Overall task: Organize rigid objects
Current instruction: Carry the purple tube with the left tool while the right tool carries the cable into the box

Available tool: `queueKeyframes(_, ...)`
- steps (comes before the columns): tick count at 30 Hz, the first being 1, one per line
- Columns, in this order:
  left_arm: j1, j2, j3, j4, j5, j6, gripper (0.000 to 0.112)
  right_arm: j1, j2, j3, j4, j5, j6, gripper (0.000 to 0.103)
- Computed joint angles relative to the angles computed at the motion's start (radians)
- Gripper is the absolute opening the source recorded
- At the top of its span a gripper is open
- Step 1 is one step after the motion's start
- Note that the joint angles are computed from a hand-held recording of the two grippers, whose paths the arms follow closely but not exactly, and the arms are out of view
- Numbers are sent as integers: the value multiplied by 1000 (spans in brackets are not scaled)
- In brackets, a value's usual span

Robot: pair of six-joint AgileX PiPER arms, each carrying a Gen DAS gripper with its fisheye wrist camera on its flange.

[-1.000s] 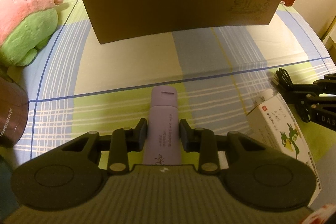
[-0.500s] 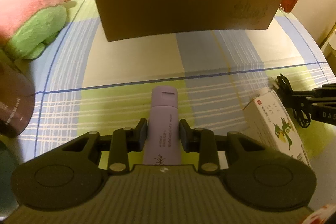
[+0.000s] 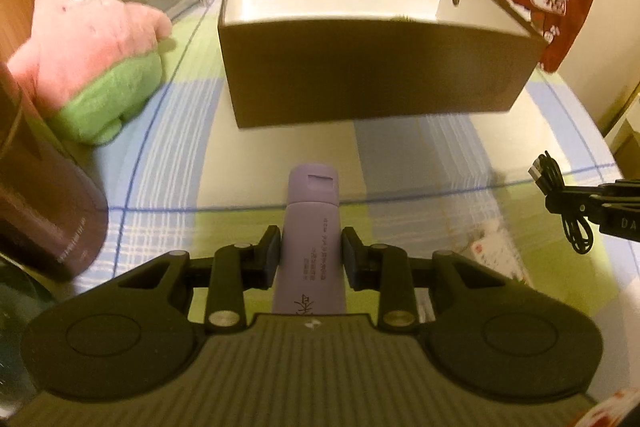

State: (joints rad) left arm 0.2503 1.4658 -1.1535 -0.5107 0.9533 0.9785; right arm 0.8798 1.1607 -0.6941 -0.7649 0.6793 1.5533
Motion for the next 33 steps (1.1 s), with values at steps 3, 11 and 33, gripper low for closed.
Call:
queueKeyframes(3, -5, 6, -45, -12, 8, -12, 29, -26, -13, -27, 8, 2, -47, 15)
queueKeyframes(11, -36, 67, -211, -30, 28, -53, 29, -188, -27, -119, 93, -56, -278, 15)
queueKeyframes(33, -237, 431, -829, 106, 92, -337, 29, -571, 297, -537, 375, -164, -814, 15)
